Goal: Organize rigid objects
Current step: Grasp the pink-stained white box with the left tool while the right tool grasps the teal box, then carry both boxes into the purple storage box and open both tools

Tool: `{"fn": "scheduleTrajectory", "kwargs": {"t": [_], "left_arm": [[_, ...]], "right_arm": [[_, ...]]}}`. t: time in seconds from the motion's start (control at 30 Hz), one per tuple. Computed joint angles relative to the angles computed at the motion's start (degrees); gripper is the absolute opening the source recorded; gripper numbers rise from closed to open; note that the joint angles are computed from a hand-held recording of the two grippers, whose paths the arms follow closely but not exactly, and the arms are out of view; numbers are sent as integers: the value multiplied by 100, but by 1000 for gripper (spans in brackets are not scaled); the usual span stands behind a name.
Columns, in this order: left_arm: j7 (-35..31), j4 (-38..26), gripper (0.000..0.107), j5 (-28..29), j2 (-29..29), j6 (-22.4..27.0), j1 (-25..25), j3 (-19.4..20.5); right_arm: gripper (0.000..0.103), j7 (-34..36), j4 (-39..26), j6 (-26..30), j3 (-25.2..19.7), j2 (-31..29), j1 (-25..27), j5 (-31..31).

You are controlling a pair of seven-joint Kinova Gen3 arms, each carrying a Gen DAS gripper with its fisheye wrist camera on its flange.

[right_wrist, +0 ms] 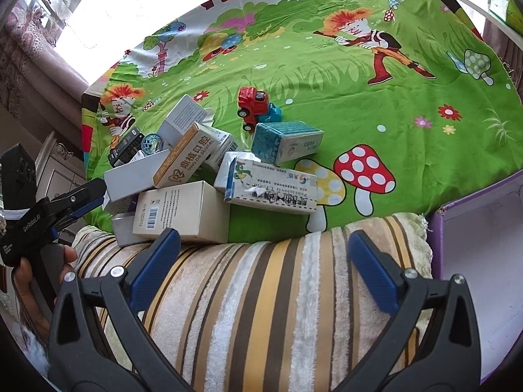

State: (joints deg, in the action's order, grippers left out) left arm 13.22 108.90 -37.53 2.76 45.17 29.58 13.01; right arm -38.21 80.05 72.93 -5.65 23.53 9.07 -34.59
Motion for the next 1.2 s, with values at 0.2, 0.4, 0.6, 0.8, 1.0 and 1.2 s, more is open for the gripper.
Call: {"fn": "scheduleTrajectory", "kwargs": {"t": [0.2, 0.4, 0.6, 0.8, 1.0, 1.2], "left_arm": [[-185, 77, 95, 102, 38, -298, -122, -85], [-372, 201, 75, 283, 19, -633, -209, -156], [-300, 286, 70, 218, -13, -768, -228, -142], [-82, 327, 70, 11, -29, -761, -187, -108], [185, 401, 70, -208, -69, -774, -162, -66], [372, 420, 70, -390, -75, -745, -127, -18]], "right_arm": [[103, -370, -360, 106, -3, 200, -42, -66], [103, -1340, -894, 73, 32, 420, -344, 201], [103, -2099, -1278, 89, -42, 587, -647, 603], [93, -2528, -1206, -235, -39, 518, -1055, 1154], [71, -2739, -1150, -342, -71, 530, -1215, 1443], [42, -2536, -986, -520, -161, 484, -1103, 1328]]}}
